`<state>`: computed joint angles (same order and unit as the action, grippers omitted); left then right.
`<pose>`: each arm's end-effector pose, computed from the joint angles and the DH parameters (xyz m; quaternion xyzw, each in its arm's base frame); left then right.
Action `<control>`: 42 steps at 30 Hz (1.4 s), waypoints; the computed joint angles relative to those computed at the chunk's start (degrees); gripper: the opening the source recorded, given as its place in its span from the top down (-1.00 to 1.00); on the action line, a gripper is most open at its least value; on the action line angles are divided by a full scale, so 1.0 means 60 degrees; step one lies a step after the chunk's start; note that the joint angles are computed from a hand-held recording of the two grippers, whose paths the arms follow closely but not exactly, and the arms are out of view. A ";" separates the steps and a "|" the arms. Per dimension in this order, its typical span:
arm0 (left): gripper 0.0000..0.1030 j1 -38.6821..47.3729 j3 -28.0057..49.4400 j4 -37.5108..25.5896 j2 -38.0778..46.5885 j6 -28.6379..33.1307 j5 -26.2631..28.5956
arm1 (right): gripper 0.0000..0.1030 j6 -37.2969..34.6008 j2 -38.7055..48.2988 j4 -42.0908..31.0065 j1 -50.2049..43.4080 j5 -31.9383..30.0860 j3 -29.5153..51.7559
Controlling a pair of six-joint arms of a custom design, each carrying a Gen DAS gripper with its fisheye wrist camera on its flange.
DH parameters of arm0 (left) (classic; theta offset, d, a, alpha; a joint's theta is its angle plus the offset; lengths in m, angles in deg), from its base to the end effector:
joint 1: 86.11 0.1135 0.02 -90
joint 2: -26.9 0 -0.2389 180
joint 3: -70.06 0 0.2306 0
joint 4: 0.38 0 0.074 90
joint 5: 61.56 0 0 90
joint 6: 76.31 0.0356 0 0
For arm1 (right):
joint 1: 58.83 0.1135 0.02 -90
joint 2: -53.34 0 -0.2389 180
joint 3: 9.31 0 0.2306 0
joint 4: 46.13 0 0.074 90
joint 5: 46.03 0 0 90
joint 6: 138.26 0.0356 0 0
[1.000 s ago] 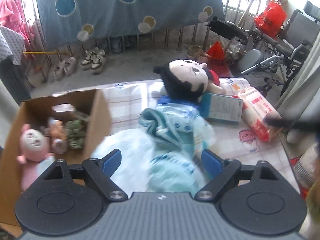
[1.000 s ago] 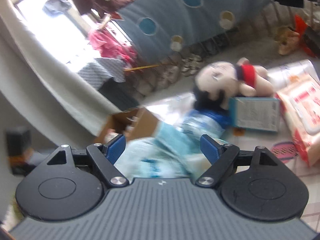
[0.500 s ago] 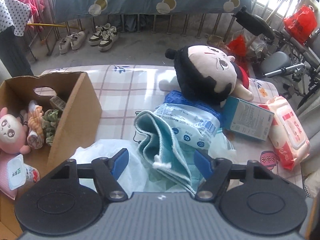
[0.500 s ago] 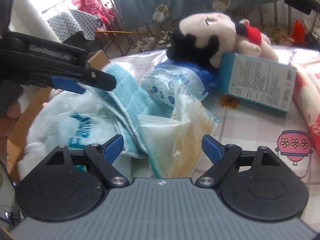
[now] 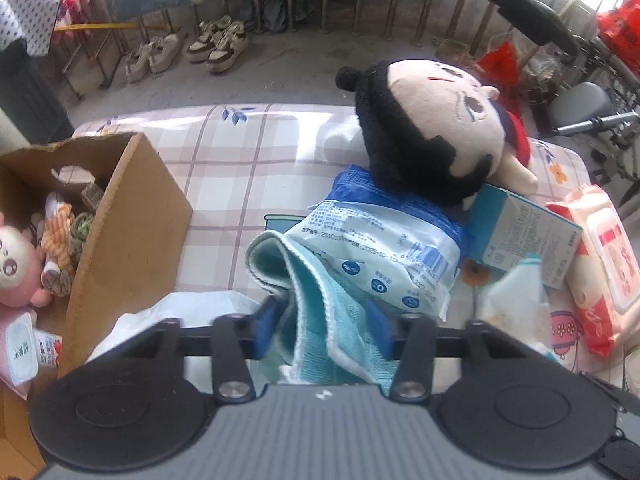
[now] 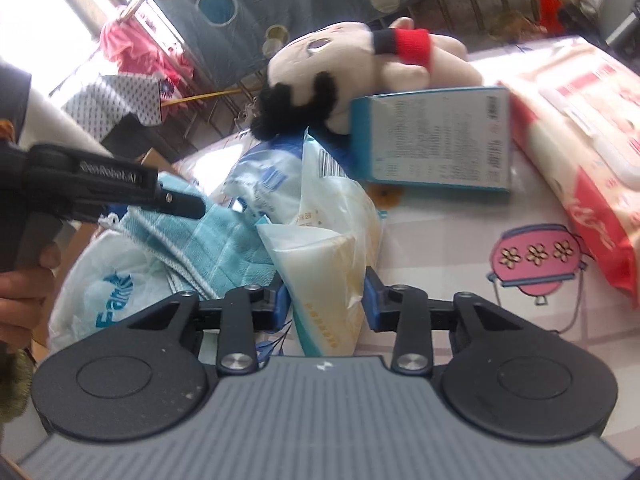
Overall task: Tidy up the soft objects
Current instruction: 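Grasp the blue towel with the left gripper while the right gripper grasps the cotton swab bag, then lower the blue towel back onto the table and open the left gripper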
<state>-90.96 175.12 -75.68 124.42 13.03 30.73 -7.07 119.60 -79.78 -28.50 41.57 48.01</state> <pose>0.3201 -0.0286 0.2792 0.0397 0.9802 -0.0289 0.1917 0.1997 0.1186 0.2222 0.0782 0.9121 0.2505 0.3150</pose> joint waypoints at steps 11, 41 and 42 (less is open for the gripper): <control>0.86 -0.0161 -0.0485 -0.0029 -0.1224 -0.0023 0.0223 | 0.37 0.0162 -0.0968 -0.0169 -0.0552 -0.0180 -0.0611; 0.86 -0.1337 -0.5325 -0.0815 -0.7338 0.0535 0.1778 | 0.37 0.0677 -0.7721 -0.4077 -0.2272 -0.0263 -0.2384; 0.86 -0.1628 -0.5851 -0.0382 -0.7522 0.0504 0.1247 | 0.37 0.0664 -0.7715 -0.4055 -0.2184 -0.0193 -0.2399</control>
